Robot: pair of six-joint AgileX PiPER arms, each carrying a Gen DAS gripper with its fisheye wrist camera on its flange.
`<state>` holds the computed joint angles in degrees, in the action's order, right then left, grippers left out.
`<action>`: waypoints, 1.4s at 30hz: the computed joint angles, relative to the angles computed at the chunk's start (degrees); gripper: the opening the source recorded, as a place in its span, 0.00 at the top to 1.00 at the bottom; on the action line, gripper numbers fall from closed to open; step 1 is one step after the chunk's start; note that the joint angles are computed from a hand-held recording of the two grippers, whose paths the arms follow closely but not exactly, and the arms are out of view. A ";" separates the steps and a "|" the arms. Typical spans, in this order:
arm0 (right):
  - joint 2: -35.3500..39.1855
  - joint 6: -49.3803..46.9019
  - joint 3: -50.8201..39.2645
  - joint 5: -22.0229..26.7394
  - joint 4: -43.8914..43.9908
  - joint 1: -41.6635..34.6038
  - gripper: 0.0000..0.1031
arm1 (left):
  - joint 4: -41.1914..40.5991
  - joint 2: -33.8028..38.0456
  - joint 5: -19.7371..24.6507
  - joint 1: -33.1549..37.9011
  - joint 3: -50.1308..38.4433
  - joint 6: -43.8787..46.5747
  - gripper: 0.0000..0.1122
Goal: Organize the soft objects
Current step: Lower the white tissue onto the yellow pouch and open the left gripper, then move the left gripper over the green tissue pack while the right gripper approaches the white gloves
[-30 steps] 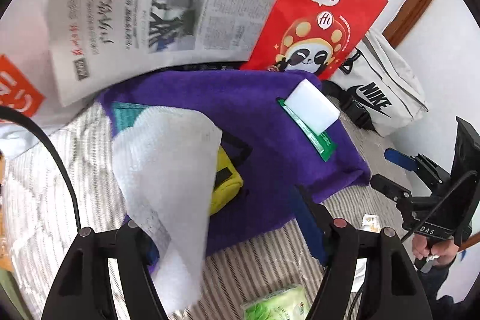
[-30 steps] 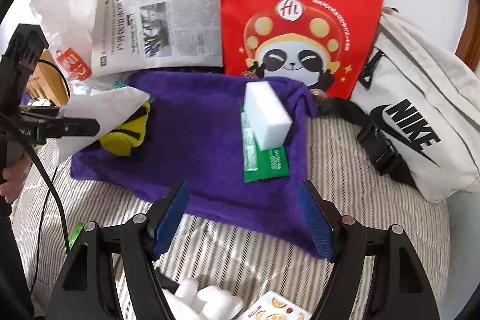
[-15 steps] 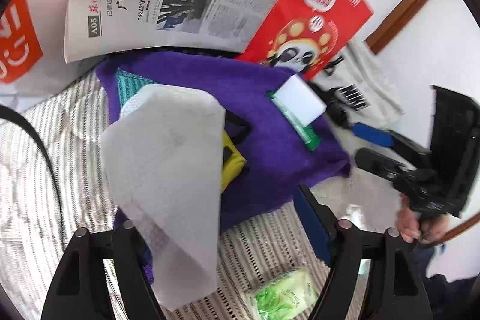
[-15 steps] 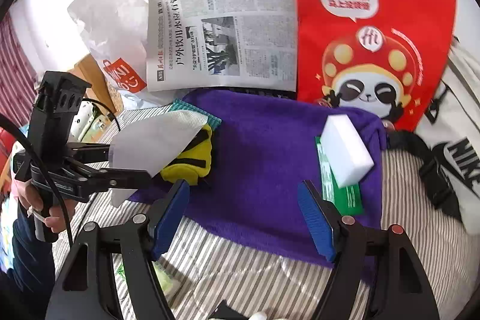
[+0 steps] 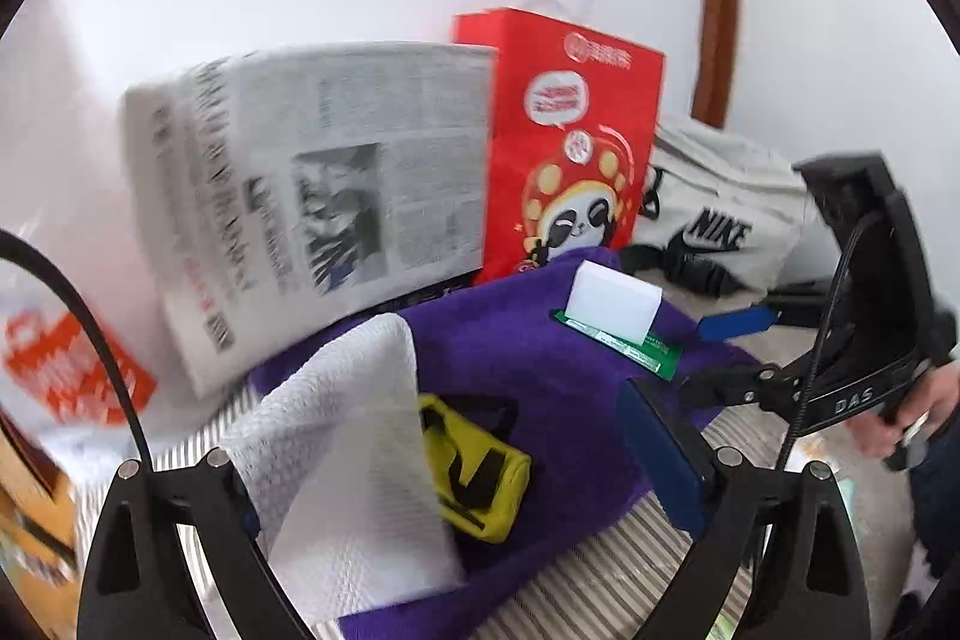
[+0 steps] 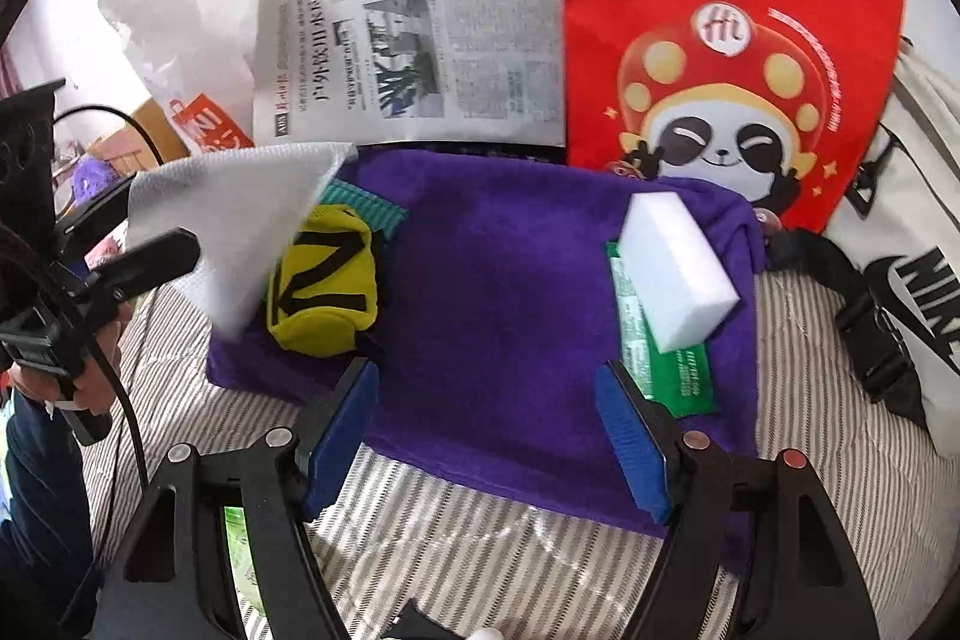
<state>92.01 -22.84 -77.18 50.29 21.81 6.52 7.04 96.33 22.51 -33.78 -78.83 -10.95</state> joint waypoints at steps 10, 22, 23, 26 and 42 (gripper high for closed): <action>-5.07 -3.19 6.40 0.06 -1.25 -10.75 0.28 | 33.67 15.99 20.86 -13.08 -18.62 -11.17 0.11; -5.73 -7.96 10.14 1.53 4.53 -18.81 0.28 | -20.05 13.11 22.21 2.07 -15.56 11.99 0.11; -5.49 -7.85 9.76 1.54 4.56 -18.05 0.28 | -21.55 12.80 22.14 2.78 -14.84 12.99 0.11; -5.03 -6.24 8.38 0.68 2.86 -14.52 0.28 | -15.42 11.17 21.59 1.98 -13.01 7.87 0.11; -6.47 -4.06 10.34 0.01 -0.53 -11.45 0.28 | -1.21 1.99 16.87 2.62 -5.05 -2.27 0.11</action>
<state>85.54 -26.90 -66.85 50.30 21.28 -4.93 5.83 98.32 39.38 -31.16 -83.88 -13.22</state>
